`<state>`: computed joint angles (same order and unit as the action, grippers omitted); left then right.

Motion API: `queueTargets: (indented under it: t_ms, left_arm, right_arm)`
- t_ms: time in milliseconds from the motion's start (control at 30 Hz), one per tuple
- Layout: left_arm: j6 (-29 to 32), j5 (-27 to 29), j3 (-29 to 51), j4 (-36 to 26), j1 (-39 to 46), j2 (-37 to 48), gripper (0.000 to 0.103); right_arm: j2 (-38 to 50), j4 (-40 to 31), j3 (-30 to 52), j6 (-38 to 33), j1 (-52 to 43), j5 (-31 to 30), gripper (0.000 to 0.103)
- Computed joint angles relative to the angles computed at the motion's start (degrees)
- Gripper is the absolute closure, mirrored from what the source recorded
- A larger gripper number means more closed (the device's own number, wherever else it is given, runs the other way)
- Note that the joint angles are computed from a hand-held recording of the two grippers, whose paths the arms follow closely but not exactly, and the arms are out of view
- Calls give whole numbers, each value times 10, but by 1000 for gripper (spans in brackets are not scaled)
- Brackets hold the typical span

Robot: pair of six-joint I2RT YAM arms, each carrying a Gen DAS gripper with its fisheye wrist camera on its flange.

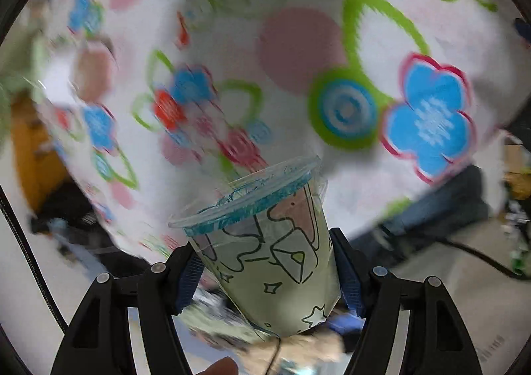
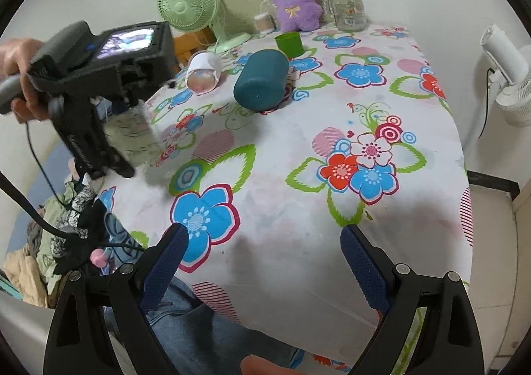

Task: Flip cup upside down
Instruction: 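Rotate the held cup with the left gripper so its rim faces the table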

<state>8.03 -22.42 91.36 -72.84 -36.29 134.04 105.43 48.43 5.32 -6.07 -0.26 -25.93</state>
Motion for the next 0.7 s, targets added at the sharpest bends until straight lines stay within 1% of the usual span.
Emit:
queueTargets:
  t_ms: [33,167,233,267,300,367,433,500,567,700]
  left_arm:
    - [9,4,-8,24,0,-4,30]
    - [20,76,-43,116,14,-14,29]
    - [32,98,-90,184,20,-38,28]
    - [37,106,-105,206,25,-47,24]
    - [41,116,-126,229,30,-58,17]
    - [46,130,-165,264,41,-81,10]
    - [54,139,-198,288,50,-110,9]
    - [75,148,-230,302,67,-151,3]
    - [91,161,-269,331,79,-197,0]
    - [92,186,-333,387,90,-263,0]
  right_arm:
    - [6,5,-1,0,-5,-6,9]
    - [10,-1,1,-4,-15,-9,9]
    - [-2,-13,0,-8,-19,-10,9]
    - [-7,-14,-1,-8,-19,-8,9]
    - [-14,-16,-4,-7,-16,-5,9]
    - [-22,-16,-6,-6,-10,2,9]
    - [-29,-15,-6,2,2,13,9]
    - [-36,-18,-6,11,11,18,9]
    - [-44,-21,-6,19,18,21,9]
    - [-54,-33,1,35,32,30,9]
